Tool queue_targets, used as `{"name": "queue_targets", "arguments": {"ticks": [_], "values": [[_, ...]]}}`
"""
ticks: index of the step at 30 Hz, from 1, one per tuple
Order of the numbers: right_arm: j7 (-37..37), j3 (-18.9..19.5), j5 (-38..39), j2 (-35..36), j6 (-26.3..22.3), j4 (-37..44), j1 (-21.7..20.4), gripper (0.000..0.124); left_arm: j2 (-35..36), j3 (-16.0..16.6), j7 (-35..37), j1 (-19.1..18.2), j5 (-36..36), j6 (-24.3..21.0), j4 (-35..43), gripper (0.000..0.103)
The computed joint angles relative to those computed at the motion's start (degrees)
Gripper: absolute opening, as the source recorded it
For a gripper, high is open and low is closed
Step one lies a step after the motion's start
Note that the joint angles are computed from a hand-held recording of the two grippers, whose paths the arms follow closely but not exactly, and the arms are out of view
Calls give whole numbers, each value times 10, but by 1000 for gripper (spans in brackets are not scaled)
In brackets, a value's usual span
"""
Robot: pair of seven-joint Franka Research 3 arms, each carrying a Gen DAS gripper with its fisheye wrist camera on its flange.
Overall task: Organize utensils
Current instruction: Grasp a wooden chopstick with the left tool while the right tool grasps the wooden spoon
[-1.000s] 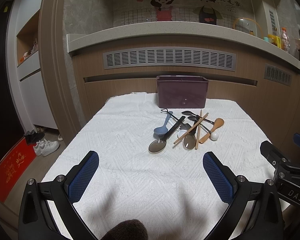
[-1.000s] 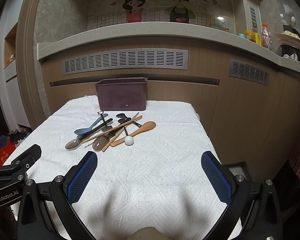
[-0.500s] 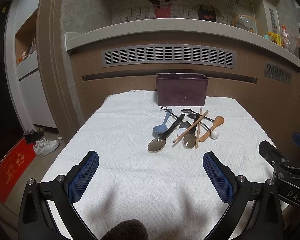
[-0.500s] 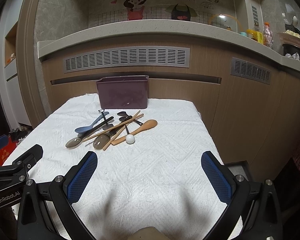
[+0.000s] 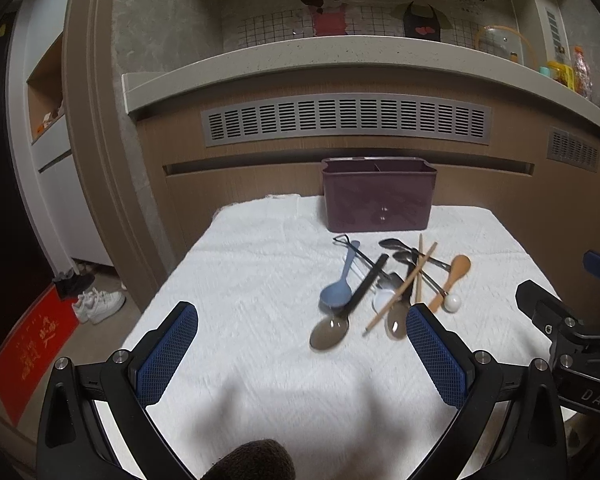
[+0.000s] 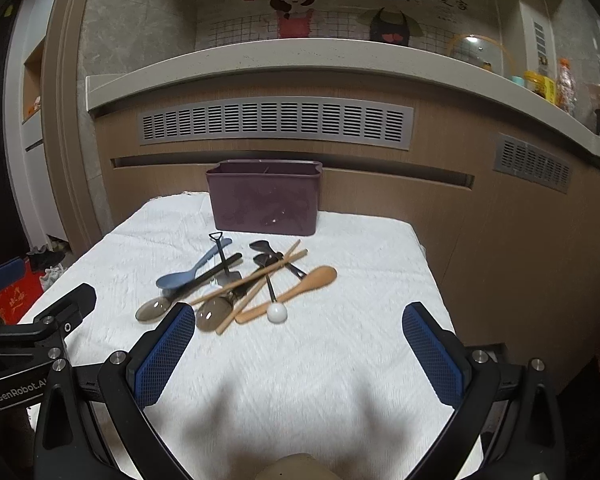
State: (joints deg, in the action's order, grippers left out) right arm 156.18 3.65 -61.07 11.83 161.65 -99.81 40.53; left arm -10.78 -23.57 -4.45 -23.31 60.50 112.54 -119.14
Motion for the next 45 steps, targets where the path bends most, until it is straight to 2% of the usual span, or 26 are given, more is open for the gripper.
{"name": "queue_targets", "arguments": {"ticks": [3, 7, 9, 13, 16, 20, 24, 27, 28, 30, 31, 32, 33, 34, 37, 38, 39, 40, 45], "values": [[-76, 7, 59, 30, 1, 43, -7, 103, 12, 14, 32, 9, 6, 14, 14, 103], [-164, -1, 126, 76, -14, 113, -3, 103, 19, 44, 98, 31, -13, 67, 22, 103], [-203, -6, 158, 103, -28, 154, -2, 103, 21, 63, 136, 47, -33, 115, 20, 103], [-299, -5, 233, 169, -65, 249, -9, 103, 26, 98, 216, 82, -106, 242, 8, 103], [-384, 20, 318, 214, -90, 309, -34, 103, 40, 107, 267, 104, -131, 320, 1, 103], [-451, 13, 358, 238, -93, 329, -34, 103, 96, 108, 412, 105, -223, 336, 39, 103], [-533, 22, 411, 251, -102, 337, -43, 103, 139, 111, 487, 106, -294, 375, 68, 103], [-549, 8, 442, 253, -97, 335, -39, 102, 162, 107, 565, 110, -376, 410, 84, 103], [-549, 0, 451, 254, -95, 332, -36, 102, 169, 106, 585, 107, -382, 408, 94, 102], [-547, -19, 462, 253, -85, 324, -27, 99, 183, 109, 605, 92, -341, 384, 117, 95], [-546, -32, 464, 253, -78, 317, -21, 90, 192, 111, 609, 83, -314, 364, 134, 90], [-549, -39, 468, 254, -75, 315, -18, 76, 203, 110, 620, 77, -307, 349, 151, 79], [-556, -41, 474, 256, -76, 316, -18, 68, 213, 107, 646, 79, -329, 340, 166, 73], [-564, -39, 485, 260, -79, 319, -22, 58, 226, 103, 669, 81, -355, 334, 184, 72], [-578, -31, 522, 263, -77, 322, -35, 55, 273, 99, 716, 80, -401, 318, 246, 69], [-579, -31, 532, 264, -78, 323, -37, 55, 294, 100, 729, 76, -407, 300, 278, 57], [-581, -30, 540, 264, -82, 326, -40, 55, 318, 102, 738, 69, -409, 277, 315, 38], [-585, -30, 547, 264, -85, 327, -42, 55, 344, 106, 743, 62, -410, 250, 355, 32], [-575, -33, 573, 259, -71, 309, -51, 55, 447, 109, 794, 51, -452, 150, 520, 29]]}}
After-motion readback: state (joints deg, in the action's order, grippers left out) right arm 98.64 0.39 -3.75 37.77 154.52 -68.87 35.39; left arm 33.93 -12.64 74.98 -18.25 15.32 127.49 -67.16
